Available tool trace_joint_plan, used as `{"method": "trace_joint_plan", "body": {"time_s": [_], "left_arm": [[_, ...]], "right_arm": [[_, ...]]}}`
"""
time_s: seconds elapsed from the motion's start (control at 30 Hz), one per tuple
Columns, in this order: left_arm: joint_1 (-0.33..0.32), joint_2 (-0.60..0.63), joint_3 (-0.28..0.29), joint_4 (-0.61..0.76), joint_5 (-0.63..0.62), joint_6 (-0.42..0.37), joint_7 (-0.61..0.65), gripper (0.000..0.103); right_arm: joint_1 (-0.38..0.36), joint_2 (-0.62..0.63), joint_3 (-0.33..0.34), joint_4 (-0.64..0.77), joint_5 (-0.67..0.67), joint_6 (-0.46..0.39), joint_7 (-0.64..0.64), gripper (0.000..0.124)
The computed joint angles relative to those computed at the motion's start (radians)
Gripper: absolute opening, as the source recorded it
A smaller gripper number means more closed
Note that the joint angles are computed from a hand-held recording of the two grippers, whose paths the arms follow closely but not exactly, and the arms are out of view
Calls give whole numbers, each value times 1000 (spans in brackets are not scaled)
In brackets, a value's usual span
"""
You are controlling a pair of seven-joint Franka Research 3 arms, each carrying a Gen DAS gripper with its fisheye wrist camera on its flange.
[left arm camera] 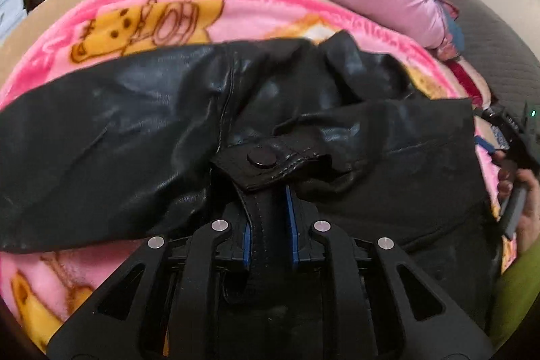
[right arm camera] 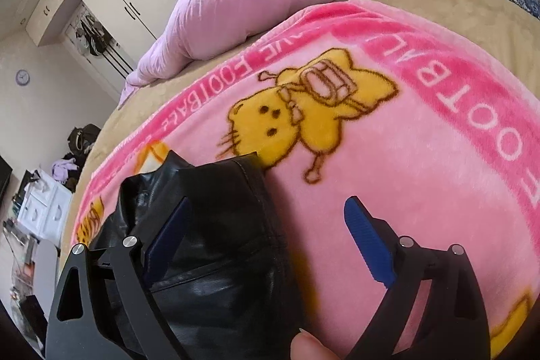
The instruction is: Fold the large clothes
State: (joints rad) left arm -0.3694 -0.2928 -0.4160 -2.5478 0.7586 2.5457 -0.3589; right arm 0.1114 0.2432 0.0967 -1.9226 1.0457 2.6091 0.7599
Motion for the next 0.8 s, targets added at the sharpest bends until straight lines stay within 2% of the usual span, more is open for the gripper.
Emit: {"method": "trace_joint_plan", "body": {"time_s": [0.1,0.23,0.27,0.3,0.33,0.4,0.5,0.57,0.63,0.7,0.8], "left_arm": [[-11,14,-9,23,-2,-52,34,10],[-19,20,-3,21,-2,-50,27,10],[-18,17,2,18,-1,-42,25,11],[-17,14,4,17,-1,-37,23,11],[-15,12,3,14,3,-32,15,11],[-9,12,0,17,23,-21,5,12],[1,24,-6,28,67,2,-12,15],[-5,52,-9,53,66,-24,13,17],[-11,73,-2,61,63,-37,21,20],[-12,74,10,45,61,-13,1,24],[-18,66,13,44,54,-19,4,26]], "right_arm": [[-7,29,1,28,-10,-48,15,83],[-27,64,8,64,13,-122,25,70],[-30,69,10,69,18,-130,19,54],[-34,73,15,72,29,-139,0,32],[-29,69,15,66,29,-122,-5,21],[-18,57,19,42,57,-47,-20,12],[-6,61,11,32,54,23,20,8],[12,75,2,26,-2,94,50,8],[16,86,1,28,-65,104,77,10],[4,79,15,23,-71,107,68,11],[10,50,17,-3,-109,145,66,26]]}}
